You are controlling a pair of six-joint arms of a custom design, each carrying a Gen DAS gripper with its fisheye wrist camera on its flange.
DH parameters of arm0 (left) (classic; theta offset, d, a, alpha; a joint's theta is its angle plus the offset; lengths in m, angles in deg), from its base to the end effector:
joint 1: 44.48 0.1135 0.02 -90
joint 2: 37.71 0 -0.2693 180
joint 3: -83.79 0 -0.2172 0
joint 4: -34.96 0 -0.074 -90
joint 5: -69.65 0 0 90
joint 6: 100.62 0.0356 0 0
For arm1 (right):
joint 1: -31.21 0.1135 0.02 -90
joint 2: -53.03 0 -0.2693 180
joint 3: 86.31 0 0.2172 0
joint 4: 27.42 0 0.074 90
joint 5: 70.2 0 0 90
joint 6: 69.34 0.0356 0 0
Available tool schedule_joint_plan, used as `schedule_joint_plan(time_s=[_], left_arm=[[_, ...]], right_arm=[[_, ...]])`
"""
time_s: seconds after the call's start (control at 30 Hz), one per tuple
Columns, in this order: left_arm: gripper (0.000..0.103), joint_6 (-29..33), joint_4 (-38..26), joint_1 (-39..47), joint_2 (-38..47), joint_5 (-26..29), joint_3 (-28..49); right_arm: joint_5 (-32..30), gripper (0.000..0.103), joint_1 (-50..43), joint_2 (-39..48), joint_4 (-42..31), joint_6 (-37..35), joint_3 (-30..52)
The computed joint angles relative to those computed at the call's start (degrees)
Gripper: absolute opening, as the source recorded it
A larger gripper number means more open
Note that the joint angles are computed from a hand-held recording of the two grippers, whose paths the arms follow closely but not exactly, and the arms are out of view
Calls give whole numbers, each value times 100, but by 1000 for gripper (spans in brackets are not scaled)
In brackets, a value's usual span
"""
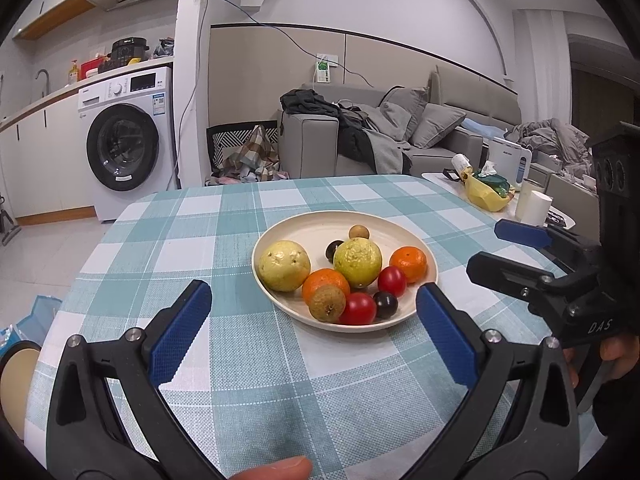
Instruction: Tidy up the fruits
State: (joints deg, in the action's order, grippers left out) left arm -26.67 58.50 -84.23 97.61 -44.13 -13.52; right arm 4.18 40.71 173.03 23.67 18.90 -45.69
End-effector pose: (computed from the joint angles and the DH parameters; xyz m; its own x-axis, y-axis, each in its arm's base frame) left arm 0.3447 -0.2680 0.0784 -0.4461 0.0420 -0.8940 0.1986 0.9786 -0.0532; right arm 0.2845 0.0573 0.0819 -0.4552 -0.1062 -0.8841 -0.4070 0.9079 0.1005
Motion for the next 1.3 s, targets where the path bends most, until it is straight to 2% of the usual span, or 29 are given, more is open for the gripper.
schedule_joint_plan(time_s=[1.3], left_arm=[[102, -35, -33, 32, -7, 12, -10]], right_arm=[[-25, 103, 13, 108, -122, 18, 152]])
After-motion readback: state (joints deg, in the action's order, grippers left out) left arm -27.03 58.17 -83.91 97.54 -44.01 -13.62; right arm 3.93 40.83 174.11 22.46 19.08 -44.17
